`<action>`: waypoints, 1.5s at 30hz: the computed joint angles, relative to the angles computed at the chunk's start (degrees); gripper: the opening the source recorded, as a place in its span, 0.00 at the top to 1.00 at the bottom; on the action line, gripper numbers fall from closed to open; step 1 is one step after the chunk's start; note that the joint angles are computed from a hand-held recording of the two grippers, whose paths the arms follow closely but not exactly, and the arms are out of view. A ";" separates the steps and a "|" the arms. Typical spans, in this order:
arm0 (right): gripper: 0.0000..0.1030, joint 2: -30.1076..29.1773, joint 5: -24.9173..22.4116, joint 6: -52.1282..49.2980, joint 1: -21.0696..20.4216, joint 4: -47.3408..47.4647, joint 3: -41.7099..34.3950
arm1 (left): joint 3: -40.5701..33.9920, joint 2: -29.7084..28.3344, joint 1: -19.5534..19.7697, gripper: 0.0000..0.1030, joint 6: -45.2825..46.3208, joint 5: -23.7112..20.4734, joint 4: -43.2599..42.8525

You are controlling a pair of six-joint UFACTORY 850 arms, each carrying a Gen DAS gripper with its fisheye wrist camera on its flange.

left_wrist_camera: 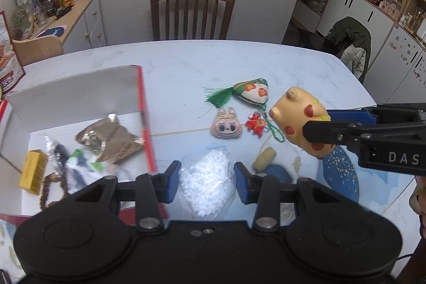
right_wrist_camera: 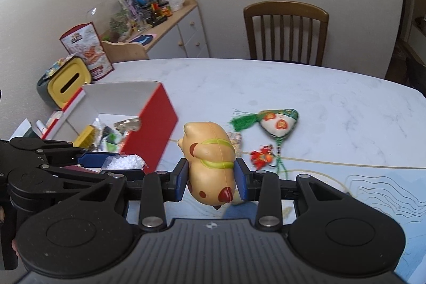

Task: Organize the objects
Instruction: 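Carry the pig toy with the right tool while the left tool carries the bead bag into the box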

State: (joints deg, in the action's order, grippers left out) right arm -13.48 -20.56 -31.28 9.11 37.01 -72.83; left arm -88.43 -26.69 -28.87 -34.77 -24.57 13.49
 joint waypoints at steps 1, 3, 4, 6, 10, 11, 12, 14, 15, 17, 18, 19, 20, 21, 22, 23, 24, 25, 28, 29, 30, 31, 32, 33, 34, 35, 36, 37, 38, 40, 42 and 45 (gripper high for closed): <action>0.65 0.05 0.16 0.94 0.54 -0.70 -0.12 | 0.78 0.64 0.41 0.60 0.52 0.32 -0.30; 0.65 0.07 0.56 2.91 1.65 -2.08 -0.42 | 2.29 1.86 1.34 0.60 1.91 0.84 -1.31; 0.65 0.01 0.63 3.88 2.16 -2.74 -0.66 | 3.06 2.50 1.82 0.60 2.41 1.04 -1.59; 0.65 -0.20 0.91 6.30 3.34 -4.47 -1.18 | 4.49 3.66 2.83 0.60 3.27 1.45 -1.90; 0.65 -1.06 1.60 11.68 5.86 -8.69 -2.49 | 7.03 5.64 4.89 0.60 4.97 2.03 -2.61; 0.65 -1.38 1.69 13.18 6.51 -9.88 -2.96 | 7.59 6.07 5.52 0.60 5.76 2.17 -3.15; 0.65 -1.72 1.86 15.02 7.20 -11.43 -3.41 | 8.17 6.51 6.16 0.60 6.54 2.34 -3.64; 0.65 -2.47 2.17 18.10 8.49 -13.92 -4.31 | 9.35 7.32 7.40 0.60 7.73 2.85 -4.22; 0.65 -2.91 2.21 19.68 9.12 -15.19 -4.87 | 9.82 7.64 8.05 0.60 8.38 3.03 -4.61; 0.65 -3.84 2.33 23.10 10.38 -18.05 -6.01 | 10.70 8.21 9.38 0.60 9.73 3.31 -5.57; 0.65 -4.39 2.28 24.53 10.96 -19.17 -6.68 | 11.05 8.39 10.02 0.60 9.91 3.35 -5.66; 0.65 -4.99 2.16 25.89 11.53 -20.16 -7.40 | 11.35 8.52 10.67 0.60 10.38 3.41 -6.04; 0.65 -5.58 2.07 27.40 12.10 -21.33 -8.11 | 11.64 8.60 11.33 0.60 11.06 3.54 -6.54; 0.65 -6.20 1.98 28.91 12.69 -22.62 -8.83 | 11.86 8.65 12.01 0.60 11.63 3.62 -6.87; 0.65 -6.84 1.89 30.62 13.30 -24.10 -9.56 | 11.94 8.64 12.64 0.60 12.24 3.60 -7.30; 0.65 -7.48 1.75 32.20 13.87 -25.44 -10.27 | 12.10 8.64 13.32 0.60 13.07 3.67 -7.91; 0.65 -8.18 1.49 33.41 14.39 -26.38 -11.08 | 12.24 8.61 13.92 0.60 13.55 3.83 -8.12; 0.65 -8.90 1.24 34.66 14.91 -27.40 -11.91 | 12.34 8.58 14.47 0.60 13.73 3.93 -7.93; 0.65 -11.02 0.67 38.35 16.45 -30.47 -14.29 | 12.17 7.93 16.27 0.60 15.12 4.08 -8.66; 0.65 -11.77 0.48 39.11 16.89 -30.94 -15.15 | 11.97 7.61 16.86 0.60 15.75 4.05 -9.24; 0.65 -12.52 0.28 39.76 17.31 -31.34 -16.01 | 11.77 7.28 17.41 0.60 16.56 3.97 -9.93; 0.65 -13.32 0.02 40.30 17.73 -31.71 -16.93 | 11.55 6.91 17.91 0.60 17.04 3.93 -10.28; 0.65 -14.05 -0.22 41.13 18.14 -32.33 -17.76 | 11.41 6.60 18.37 0.60 17.61 3.94 -10.58; 0.65 -14.84 -0.47 42.14 18.54 -33.16 -18.65 | 11.19 6.23 18.74 0.60 18.31 3.92 -10.84; 0.65 -15.64 -0.86 42.61 18.87 -33.51 -19.56 | 10.98 5.85 19.05 0.60 18.90 3.93 -10.94; 0.65 -16.42 -1.22 43.24 19.21 -34.04 -20.39 | 10.73 5.43 19.30 0.60 19.06 3.89 -10.74; 0.65 -17.21 -1.65 44.02 19.54 -34.77 -21.28 | 10.31 4.92 19.58 0.60 19.49 3.71 -10.93; 0.65 -17.96 -2.12 44.34 19.81 -35.12 -22.11 | 9.88 4.39 19.81 0.60 20.13 3.57 -11.46; 0.65 -18.70 -2.57 44.92 20.11 -35.71 -22.95 | 9.52 3.90 20.00 0.60 20.53 3.54 -11.68; 0.65 -20.08 -3.24 45.77 20.53 -36.43 -24.41 | 8.58 2.78 20.19 0.60 20.33 3.40 -10.74; 0.65 -21.42 -4.19 45.20 20.79 -35.85 -25.88 | 7.55 1.60 20.48 0.60 21.25 3.15 -11.09; 0.65 -23.25 -5.62 43.75 21.21 -34.97 -27.79 | 5.96 -0.15 20.65 0.60 21.38 2.55 -10.68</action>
State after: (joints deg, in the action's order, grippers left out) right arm -36.72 -26.18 12.47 30.32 2.04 -100.62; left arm -82.47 -26.84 -8.21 -13.40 -22.02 2.81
